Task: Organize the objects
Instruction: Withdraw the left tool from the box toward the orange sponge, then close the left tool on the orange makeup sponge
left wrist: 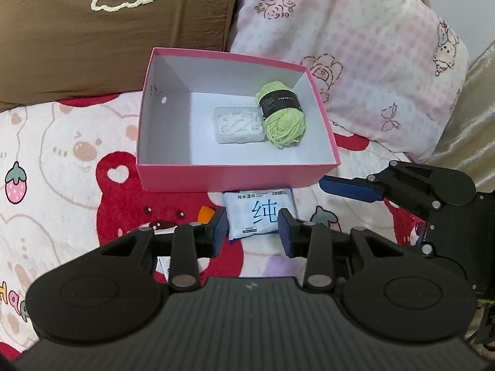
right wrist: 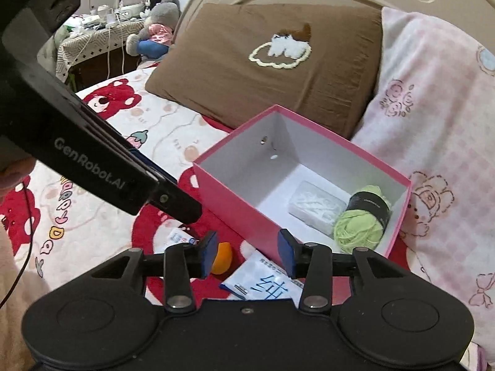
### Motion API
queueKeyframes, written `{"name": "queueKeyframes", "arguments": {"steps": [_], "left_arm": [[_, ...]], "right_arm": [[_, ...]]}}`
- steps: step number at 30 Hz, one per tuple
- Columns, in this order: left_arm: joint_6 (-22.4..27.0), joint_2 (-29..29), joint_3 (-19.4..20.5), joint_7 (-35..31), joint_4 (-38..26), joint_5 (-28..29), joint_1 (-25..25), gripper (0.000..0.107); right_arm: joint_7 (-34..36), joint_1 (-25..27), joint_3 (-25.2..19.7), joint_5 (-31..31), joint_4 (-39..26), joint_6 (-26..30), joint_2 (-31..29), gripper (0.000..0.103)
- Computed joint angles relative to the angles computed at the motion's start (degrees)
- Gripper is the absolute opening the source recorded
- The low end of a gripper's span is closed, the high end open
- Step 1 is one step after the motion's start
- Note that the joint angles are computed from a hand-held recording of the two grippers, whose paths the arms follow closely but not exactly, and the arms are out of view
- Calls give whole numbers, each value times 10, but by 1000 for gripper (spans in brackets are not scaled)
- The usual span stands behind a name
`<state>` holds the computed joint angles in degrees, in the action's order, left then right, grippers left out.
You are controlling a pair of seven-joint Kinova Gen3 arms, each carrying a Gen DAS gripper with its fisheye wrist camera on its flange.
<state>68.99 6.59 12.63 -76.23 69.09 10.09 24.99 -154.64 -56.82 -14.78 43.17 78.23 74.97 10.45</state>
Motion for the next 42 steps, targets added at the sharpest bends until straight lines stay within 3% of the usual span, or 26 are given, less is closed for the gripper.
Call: {"name": "queueKeyframes", "arguments": {"steps": [6, 10, 13, 24, 29, 33, 42], "left_arm": [[-45, -21, -2, -3, 50, 10, -8, 40], [-63, -25, -2, -8, 76, 18, -13, 41], [-77, -27, -4, -16, 98, 35, -20, 42], [-138, -64, -20, -125, 205, 132, -60, 51], [-180, -62, -16, -131, 239, 128, -57, 52], [-230, -56, -19, -161, 274, 170, -62, 52], [-258, -24, -13, -157, 294, 173, -63, 52]], "right_arm": [[-3, 2, -5, -11, 15, -17, -4, 55], [-19, -8, -6, 7, 27, -13, -4, 81], [-22, -9, -9, 15, 38, -17, -6, 85], [-20, -8, -17, 40, 90, -83, -1, 86], [18, -7, -10, 32, 93, -106, 15, 85], [25, -3, 2, 18, 96, -126, 31, 85], [-28, -8, 32, 27, 113, -160, 60, 85]]}}
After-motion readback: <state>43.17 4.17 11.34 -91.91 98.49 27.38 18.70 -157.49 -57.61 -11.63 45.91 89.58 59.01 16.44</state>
